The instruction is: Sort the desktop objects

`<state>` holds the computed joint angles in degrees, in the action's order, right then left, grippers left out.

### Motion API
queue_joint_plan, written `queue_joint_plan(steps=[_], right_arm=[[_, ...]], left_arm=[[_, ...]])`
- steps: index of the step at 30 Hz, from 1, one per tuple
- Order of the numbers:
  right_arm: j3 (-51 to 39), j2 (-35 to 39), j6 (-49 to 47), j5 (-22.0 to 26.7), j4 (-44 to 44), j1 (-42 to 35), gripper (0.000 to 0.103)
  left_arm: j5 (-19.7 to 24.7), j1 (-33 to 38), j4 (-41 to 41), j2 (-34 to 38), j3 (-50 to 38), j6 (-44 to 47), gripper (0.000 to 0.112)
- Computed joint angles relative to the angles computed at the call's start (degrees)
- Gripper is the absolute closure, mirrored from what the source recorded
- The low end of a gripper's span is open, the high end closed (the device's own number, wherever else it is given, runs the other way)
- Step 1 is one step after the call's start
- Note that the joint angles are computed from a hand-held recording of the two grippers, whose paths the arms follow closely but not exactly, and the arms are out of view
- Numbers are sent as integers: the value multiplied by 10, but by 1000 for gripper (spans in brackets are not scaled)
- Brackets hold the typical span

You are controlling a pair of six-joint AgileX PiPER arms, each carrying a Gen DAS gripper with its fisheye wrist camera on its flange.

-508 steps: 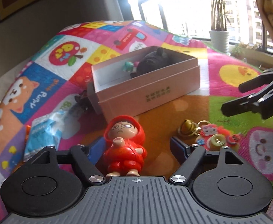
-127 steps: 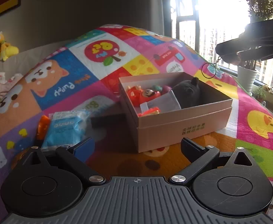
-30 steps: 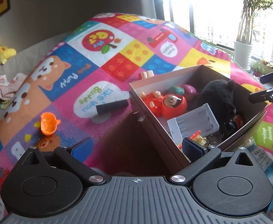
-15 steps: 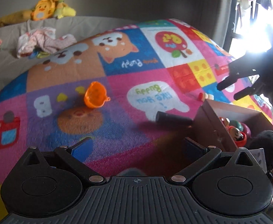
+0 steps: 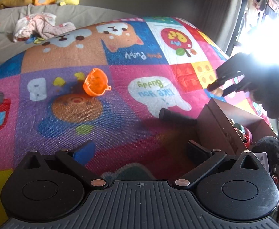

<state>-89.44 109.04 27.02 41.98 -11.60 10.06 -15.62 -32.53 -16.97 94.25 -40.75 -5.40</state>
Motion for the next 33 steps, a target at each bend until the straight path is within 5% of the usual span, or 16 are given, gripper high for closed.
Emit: queue_joint_plan(steps=[4,8,12,17,19,21,24,29,33], right_arm=[[188,-196,-99,-76,103,-25,62],[357,-421,-161,-64,127,-32,62],[468,-620,-191,16,111,-44,61],[561,-765,-468,178,358,-278,61],[602,-777,-563,228,423,-369,61],[641,-771,-584,214,439,-367,61],[683,-744,-512,108,417,-260,61],[692,-667,-557,24,469,-219,61],[682,-599,-555,-73,476,-157,61]], left_arm=[[-9,-10,-64,-1,2,61,9],[-36,-30,-133,-5,11,133,9],[-42,-53,-159,-36,30,198,9],[6,-73,16,-122,63,112,9],[32,-97,23,-147,64,140,9],[53,-130,-49,-156,61,245,9],[43,-170,-188,-131,53,417,9],[23,-191,-471,-72,8,685,9],[-10,-184,-543,-20,-39,754,9]])
